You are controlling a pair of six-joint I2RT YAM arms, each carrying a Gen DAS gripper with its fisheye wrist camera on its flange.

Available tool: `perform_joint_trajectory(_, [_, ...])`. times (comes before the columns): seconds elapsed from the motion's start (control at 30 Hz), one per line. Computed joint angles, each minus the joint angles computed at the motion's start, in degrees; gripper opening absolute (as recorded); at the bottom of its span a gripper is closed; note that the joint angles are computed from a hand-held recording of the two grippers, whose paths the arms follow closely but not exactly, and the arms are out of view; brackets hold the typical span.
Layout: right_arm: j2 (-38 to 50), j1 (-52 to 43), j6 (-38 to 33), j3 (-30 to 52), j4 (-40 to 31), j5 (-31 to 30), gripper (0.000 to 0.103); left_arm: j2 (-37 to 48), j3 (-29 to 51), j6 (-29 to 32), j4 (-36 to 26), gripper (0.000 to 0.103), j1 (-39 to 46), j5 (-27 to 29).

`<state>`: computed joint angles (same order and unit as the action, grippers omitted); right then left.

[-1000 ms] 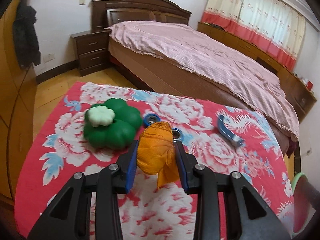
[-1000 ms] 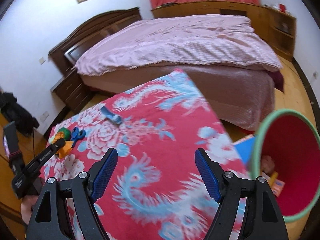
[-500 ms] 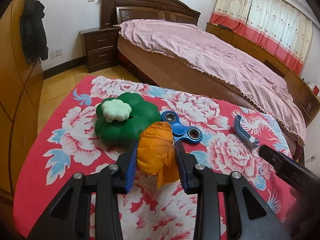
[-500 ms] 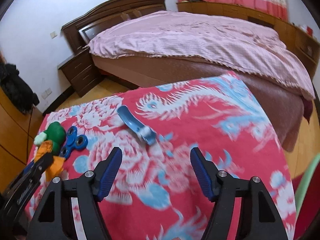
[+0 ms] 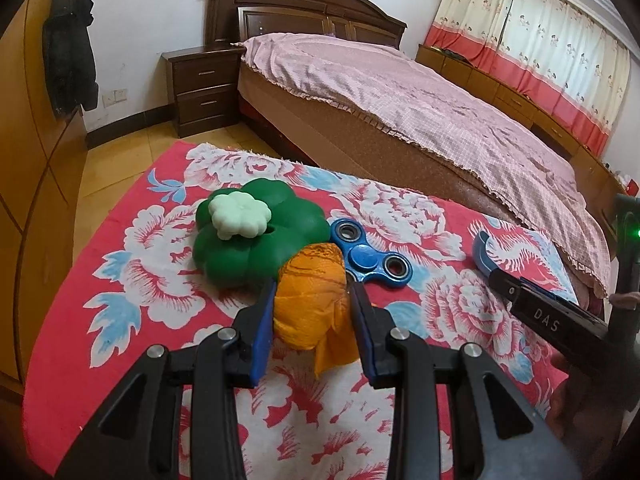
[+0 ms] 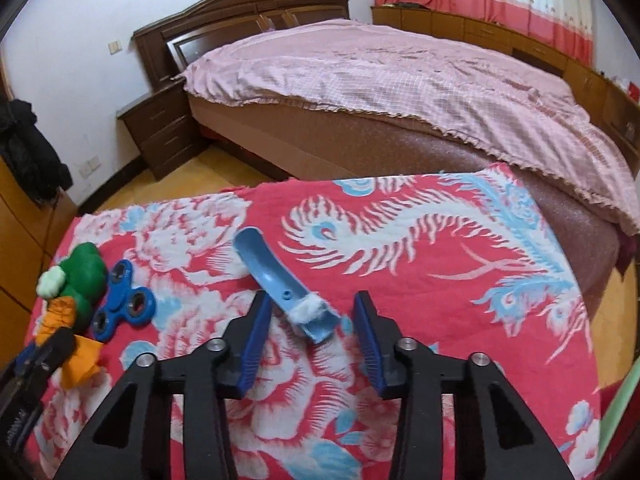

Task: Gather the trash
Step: 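Grasp the blue plastic scoop with the right tool while the left tool holds the cloth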

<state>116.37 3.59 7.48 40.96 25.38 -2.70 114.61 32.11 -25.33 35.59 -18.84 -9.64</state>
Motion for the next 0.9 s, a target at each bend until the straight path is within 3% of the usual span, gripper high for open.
perform_joint_trajectory(0.1, [-0.4, -0.3, 0.8, -0.1, -0.5, -0.6, 0.023, -0.1, -0.2, 0.0, 0.3, 0.036, -0.4, 0.4])
perform_joint_trajectory(0.43, [-8.4, -2.7, 1.2, -8.1, 0.8, -3.3, 0.022, -1.3, -1.3, 0.3, 1.0, 0.036, -0.4, 1.2])
perform_joint_trajectory(0.9, [-31.8, -12.8, 1.1, -25.2, -4.4, -11.1, 0.022, -4.4, -3.2, 0.6, 1.5, 0.036, -2.2, 1.8])
